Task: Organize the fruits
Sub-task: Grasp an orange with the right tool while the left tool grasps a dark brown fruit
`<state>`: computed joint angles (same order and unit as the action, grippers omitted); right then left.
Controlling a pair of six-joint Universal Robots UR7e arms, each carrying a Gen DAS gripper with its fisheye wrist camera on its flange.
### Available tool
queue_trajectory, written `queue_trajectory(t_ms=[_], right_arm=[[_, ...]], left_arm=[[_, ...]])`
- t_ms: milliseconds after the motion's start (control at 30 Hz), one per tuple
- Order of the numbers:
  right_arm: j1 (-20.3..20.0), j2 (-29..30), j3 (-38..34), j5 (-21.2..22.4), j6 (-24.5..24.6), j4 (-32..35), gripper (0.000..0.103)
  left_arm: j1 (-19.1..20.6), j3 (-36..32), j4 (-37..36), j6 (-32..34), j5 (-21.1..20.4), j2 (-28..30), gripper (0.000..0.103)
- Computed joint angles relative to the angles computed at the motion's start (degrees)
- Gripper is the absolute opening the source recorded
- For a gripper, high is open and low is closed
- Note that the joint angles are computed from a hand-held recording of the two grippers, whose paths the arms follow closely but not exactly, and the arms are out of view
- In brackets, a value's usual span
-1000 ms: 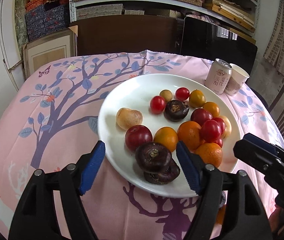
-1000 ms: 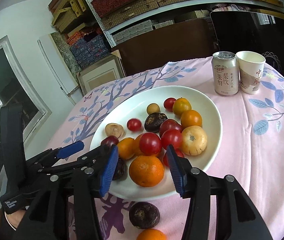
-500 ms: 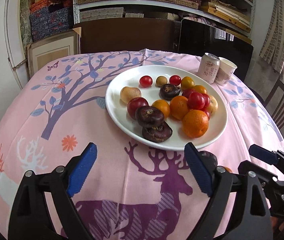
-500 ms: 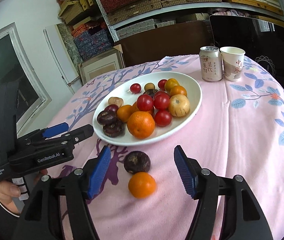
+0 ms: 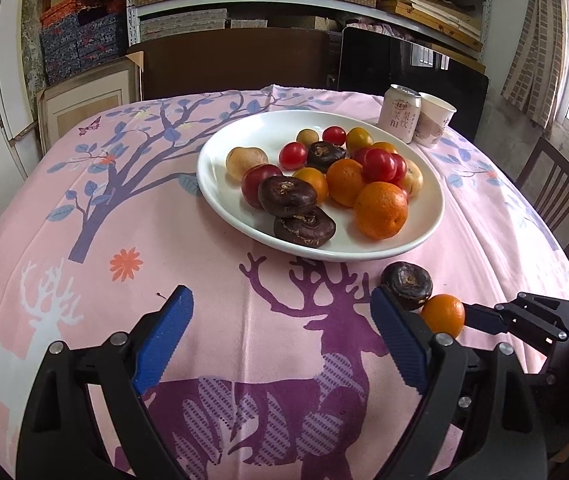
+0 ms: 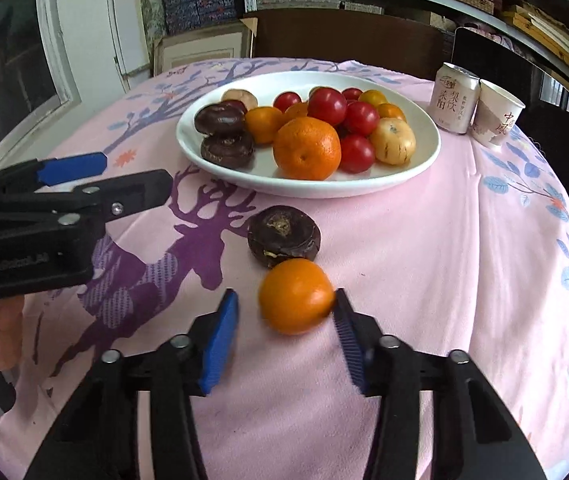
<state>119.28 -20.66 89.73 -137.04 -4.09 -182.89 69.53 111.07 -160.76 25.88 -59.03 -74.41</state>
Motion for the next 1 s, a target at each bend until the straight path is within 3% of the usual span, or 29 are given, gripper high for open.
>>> queue_trajectory(t_ms=[300,467,1000], right_arm=[[-1.74,-3.53,5.38,4.62,3.07,-6.48,0.038],[-1.67,-5.28,7.59,4.89,3.2,-10.25,0.038],[-2.96,-8.72,11.23,7.62,6.51,-14.08,0.038]], left_arm=[[-0.54,1.32,-0.45,1.59,0.46,0.26,0.088],[-0.87,2.28,-0.44,2.5,0.12,0.21,0.088],[-4.53,5.58,0.8,2.18,2.74,1.93,0.088]])
